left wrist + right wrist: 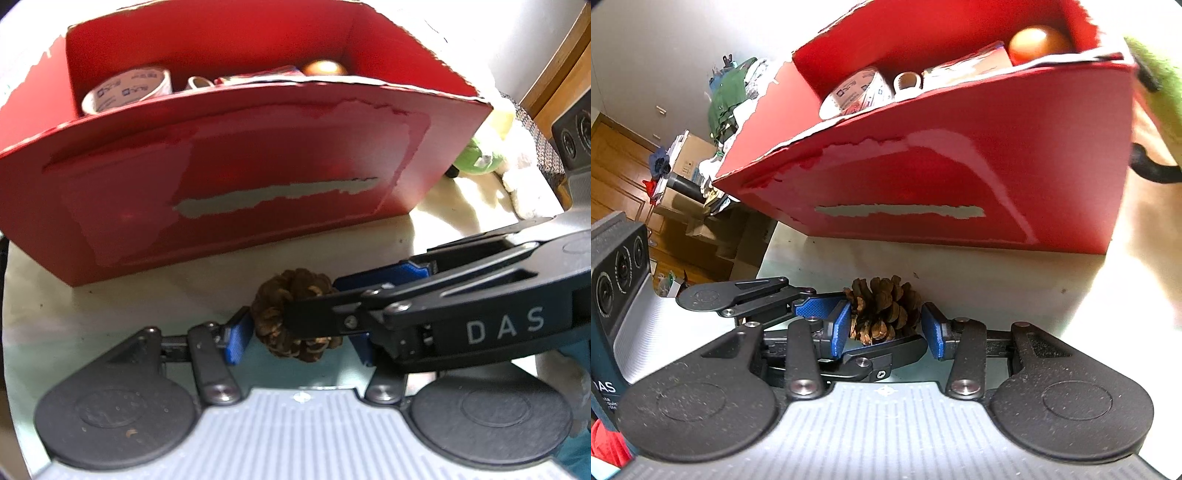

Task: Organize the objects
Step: 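Close the right gripper on the pine cone, then lift the pine cone with the right gripper and carry it over the box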

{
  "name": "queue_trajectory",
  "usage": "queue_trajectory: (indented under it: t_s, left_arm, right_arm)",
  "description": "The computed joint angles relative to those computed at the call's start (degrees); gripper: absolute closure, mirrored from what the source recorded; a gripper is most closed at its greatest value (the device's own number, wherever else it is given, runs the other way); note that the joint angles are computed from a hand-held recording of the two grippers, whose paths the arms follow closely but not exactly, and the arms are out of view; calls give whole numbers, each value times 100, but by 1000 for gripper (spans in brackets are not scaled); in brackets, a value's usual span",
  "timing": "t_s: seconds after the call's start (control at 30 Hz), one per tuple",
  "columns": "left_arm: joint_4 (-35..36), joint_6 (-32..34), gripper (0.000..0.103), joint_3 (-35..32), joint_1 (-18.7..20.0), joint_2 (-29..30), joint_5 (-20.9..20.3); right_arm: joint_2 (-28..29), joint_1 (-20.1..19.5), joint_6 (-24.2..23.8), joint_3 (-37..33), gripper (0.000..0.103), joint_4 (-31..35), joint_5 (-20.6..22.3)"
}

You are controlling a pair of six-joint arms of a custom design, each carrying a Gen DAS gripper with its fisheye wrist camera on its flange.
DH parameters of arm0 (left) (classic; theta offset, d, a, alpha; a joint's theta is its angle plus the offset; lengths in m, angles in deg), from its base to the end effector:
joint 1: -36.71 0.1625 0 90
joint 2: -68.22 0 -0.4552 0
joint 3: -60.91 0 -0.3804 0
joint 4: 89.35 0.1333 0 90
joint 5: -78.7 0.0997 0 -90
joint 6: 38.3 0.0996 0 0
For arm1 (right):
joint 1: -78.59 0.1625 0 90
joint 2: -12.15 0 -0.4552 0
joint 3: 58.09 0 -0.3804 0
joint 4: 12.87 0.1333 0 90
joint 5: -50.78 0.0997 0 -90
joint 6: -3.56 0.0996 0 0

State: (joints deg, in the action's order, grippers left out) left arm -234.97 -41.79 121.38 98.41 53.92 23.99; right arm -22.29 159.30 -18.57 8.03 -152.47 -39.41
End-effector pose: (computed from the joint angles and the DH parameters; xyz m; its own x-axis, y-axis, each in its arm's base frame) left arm -0.2189 -0.8091 -0.0633 -0.7907 0.2500 -0.5588 0.4203 0.8854 -0.1986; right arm -0.0019 -0.8353 0.1561 -0.9719 -0.2033 0.1188 -0.2294 0.9310 -0.2838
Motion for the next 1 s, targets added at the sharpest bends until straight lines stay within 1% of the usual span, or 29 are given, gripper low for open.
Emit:
queue_trajectory:
  t_s: [0.57, 0.8, 1.0]
  left_arm:
    - [418, -121, 46, -565, -243, 390, 109]
    - [586, -116, 46, -770, -366, 508, 187]
    - [695, -119, 46, -905, -454, 554, 176]
  right_arm:
    - [-345, -202, -56, 275, 57, -50, 190]
    - [-505, -288, -72, 399, 57, -100, 348]
    - [-664, -334, -71, 545, 57, -217, 468]
